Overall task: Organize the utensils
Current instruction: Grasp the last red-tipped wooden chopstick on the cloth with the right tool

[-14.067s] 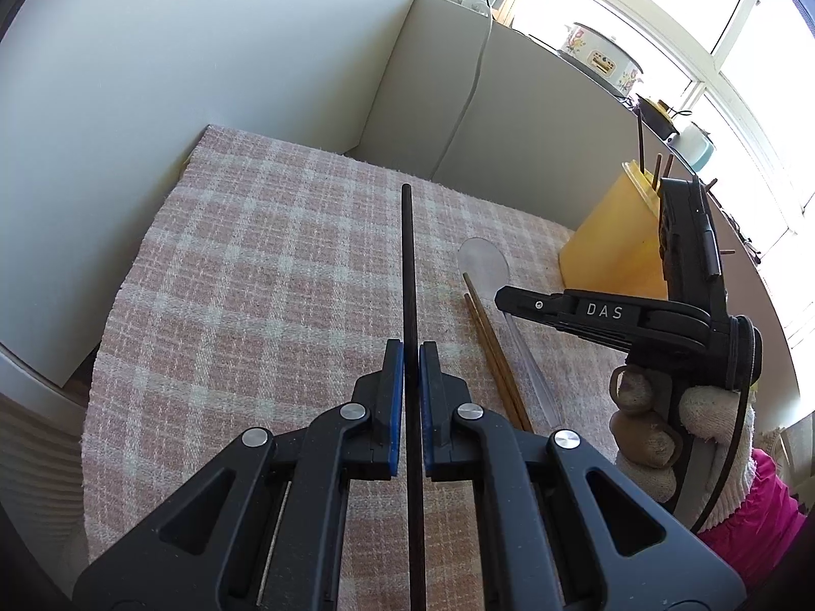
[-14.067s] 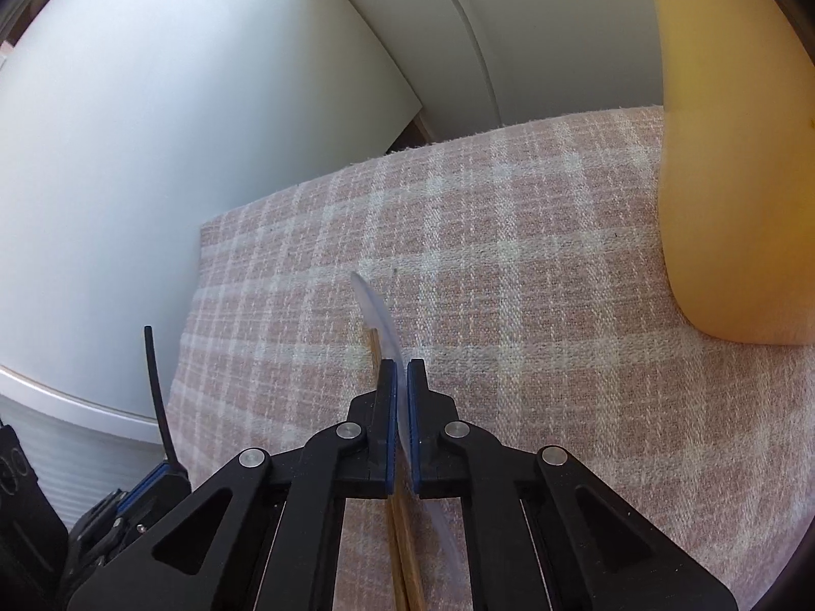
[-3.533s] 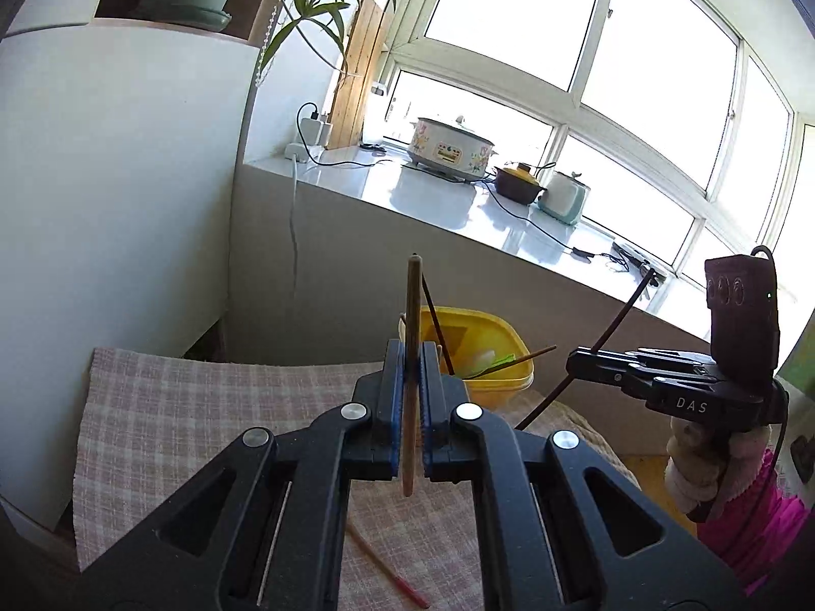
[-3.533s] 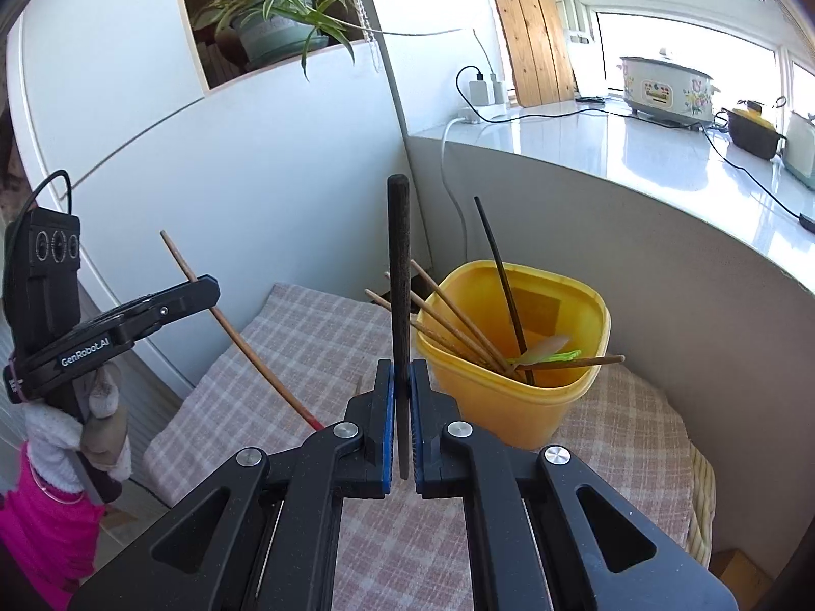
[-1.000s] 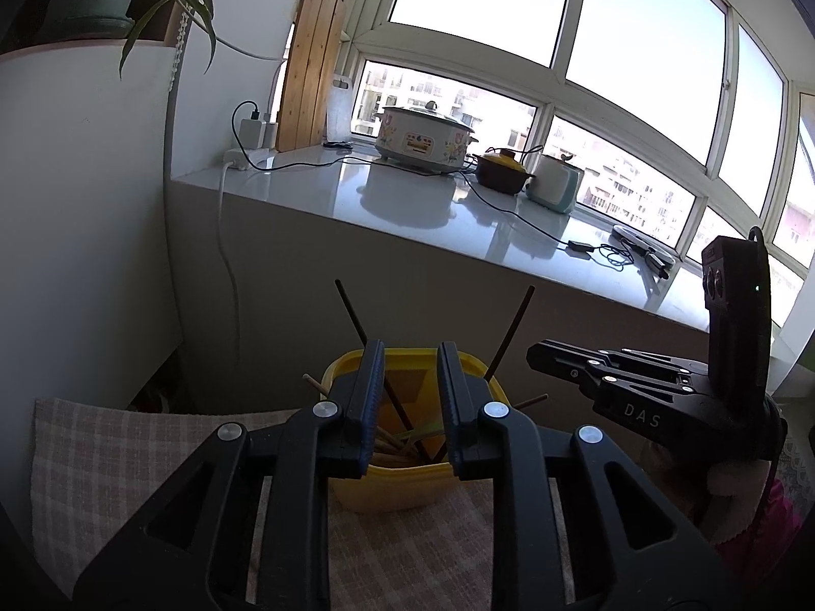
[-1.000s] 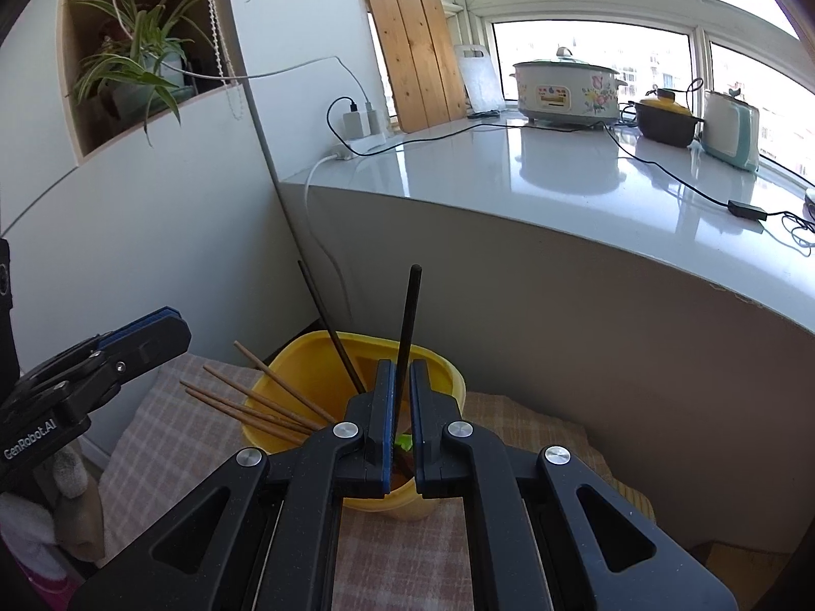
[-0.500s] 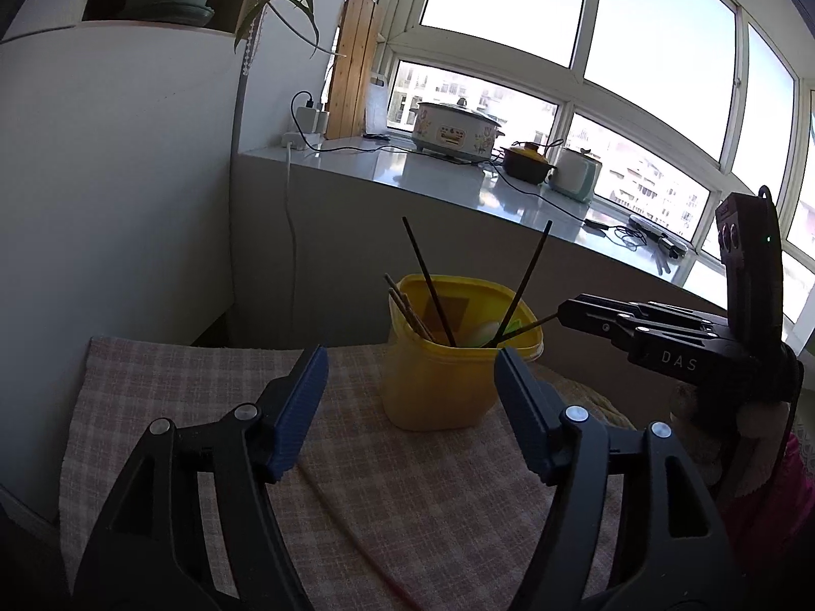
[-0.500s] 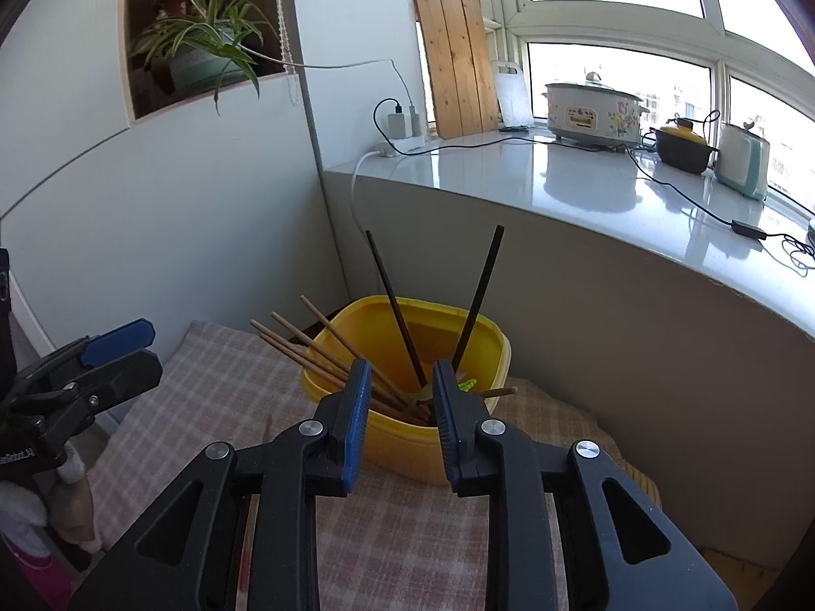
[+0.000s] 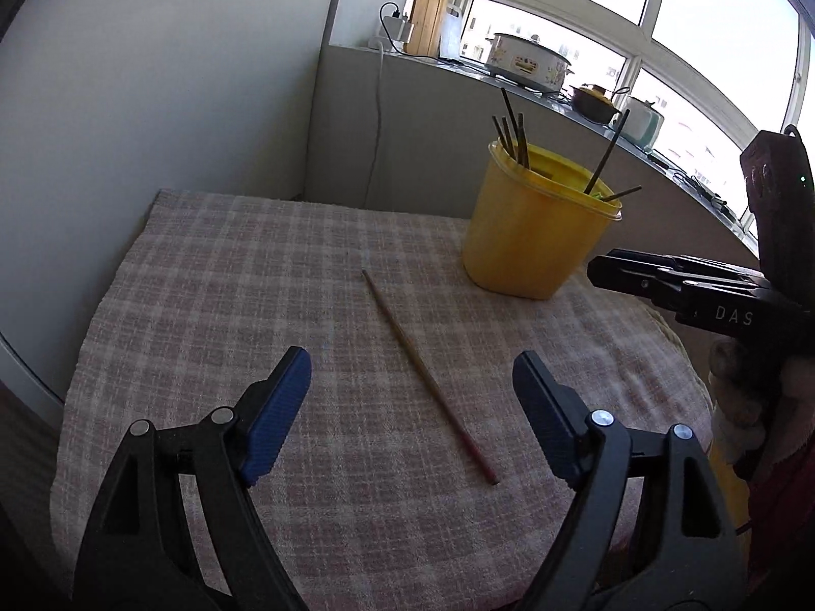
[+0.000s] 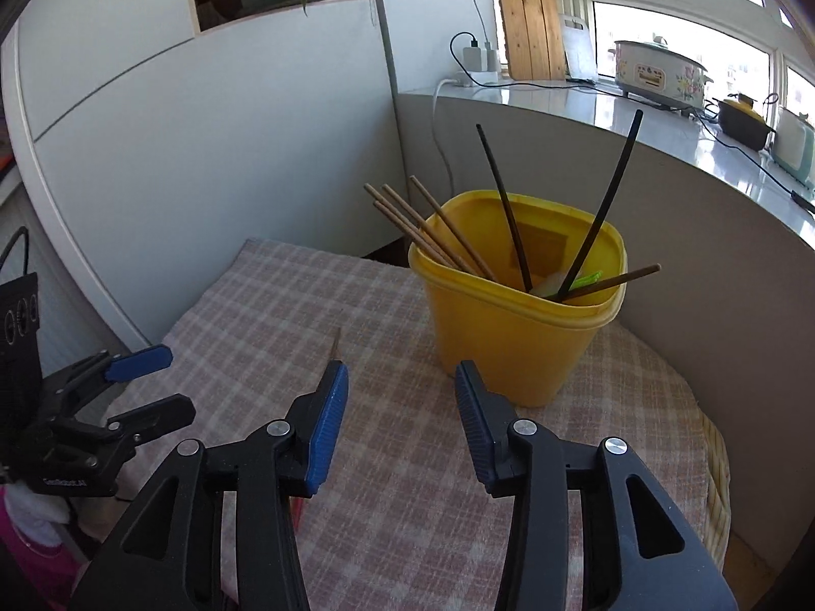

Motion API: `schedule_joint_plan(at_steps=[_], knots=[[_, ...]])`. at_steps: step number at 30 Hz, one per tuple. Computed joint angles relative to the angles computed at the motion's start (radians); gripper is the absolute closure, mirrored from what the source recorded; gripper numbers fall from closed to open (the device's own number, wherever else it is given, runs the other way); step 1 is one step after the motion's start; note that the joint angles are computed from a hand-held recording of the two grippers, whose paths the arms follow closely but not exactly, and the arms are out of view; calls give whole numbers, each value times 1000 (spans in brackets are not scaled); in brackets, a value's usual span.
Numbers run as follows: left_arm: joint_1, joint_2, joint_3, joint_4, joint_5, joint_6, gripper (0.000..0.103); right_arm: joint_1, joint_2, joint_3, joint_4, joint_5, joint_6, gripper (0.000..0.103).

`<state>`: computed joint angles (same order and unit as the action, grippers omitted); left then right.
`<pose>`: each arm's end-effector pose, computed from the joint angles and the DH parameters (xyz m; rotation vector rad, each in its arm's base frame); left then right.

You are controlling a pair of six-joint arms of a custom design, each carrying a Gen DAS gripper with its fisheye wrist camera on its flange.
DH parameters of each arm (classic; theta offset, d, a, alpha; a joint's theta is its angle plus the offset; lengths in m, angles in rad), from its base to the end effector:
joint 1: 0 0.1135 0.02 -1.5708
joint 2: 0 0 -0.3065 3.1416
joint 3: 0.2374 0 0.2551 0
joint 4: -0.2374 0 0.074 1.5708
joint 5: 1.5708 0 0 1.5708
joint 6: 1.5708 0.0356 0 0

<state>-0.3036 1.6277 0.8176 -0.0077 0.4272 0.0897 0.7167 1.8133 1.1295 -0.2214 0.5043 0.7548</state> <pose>0.3053 -0.1111 0.2036 0.6624 2.2845 -0.6111 0.3043 0.2423 0.2182 0.2511 2.3188 0.0952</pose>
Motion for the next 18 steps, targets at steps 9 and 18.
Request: schedule_joint_plan(at_steps=[9, 18], knots=[[42, 18, -127, 65, -16, 26, 19, -28, 247, 193, -50, -227, -45, 61], [81, 14, -196, 105, -26, 7, 19, -97, 466, 476, -214, -382, -61, 72]])
